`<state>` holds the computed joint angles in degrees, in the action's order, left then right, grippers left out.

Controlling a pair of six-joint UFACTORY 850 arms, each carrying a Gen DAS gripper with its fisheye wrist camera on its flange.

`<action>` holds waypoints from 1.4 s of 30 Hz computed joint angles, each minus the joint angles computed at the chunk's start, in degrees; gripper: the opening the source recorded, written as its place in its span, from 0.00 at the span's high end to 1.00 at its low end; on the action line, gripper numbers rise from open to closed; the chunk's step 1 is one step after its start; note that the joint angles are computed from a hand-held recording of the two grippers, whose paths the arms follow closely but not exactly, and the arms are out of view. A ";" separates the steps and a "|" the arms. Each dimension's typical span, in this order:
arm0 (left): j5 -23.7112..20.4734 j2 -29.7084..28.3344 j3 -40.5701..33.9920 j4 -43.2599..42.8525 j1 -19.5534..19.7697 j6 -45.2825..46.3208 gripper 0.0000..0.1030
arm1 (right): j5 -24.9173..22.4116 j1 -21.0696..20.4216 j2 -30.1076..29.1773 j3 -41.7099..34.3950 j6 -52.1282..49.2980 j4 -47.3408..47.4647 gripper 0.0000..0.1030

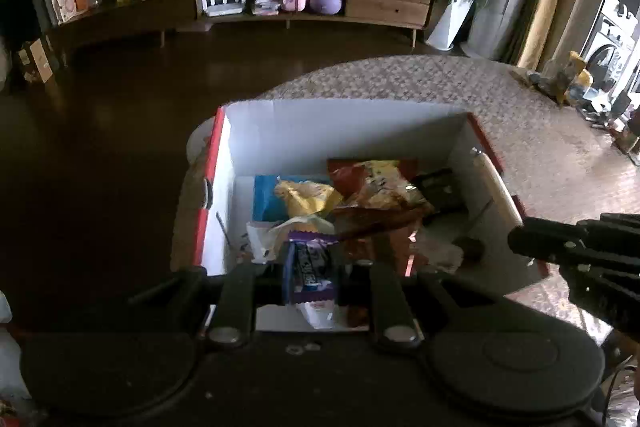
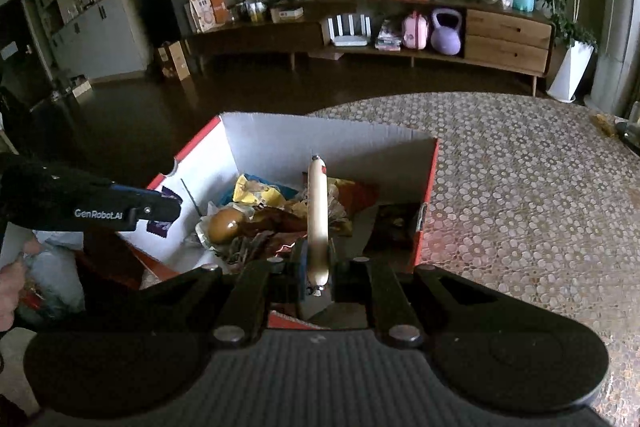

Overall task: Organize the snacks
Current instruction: 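Carry the candy bar and white stick over the shoebox with both grippers, then open both grippers to drop the candy bar and stick into the box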

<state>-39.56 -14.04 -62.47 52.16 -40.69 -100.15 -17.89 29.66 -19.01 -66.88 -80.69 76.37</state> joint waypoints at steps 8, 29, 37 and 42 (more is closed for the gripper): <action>1.94 -1.93 0.27 -2.20 1.78 2.96 0.85 | 2.75 1.40 -3.64 -2.73 9.26 -9.28 0.90; 6.29 -5.51 0.71 -1.40 2.15 -0.29 0.81 | 3.48 2.98 -6.61 -4.87 24.78 -25.62 0.90; 5.69 -5.23 1.26 2.96 0.93 -5.77 0.69 | 2.94 2.24 -5.38 -3.31 18.20 -18.45 0.90; 3.83 -3.93 2.10 7.24 -0.78 -11.14 0.47 | 0.65 1.01 -3.62 -1.42 8.27 -6.91 0.90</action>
<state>-35.73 -17.97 -60.38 59.40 -41.47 -111.29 -17.25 30.67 -22.62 -68.30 -72.43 69.46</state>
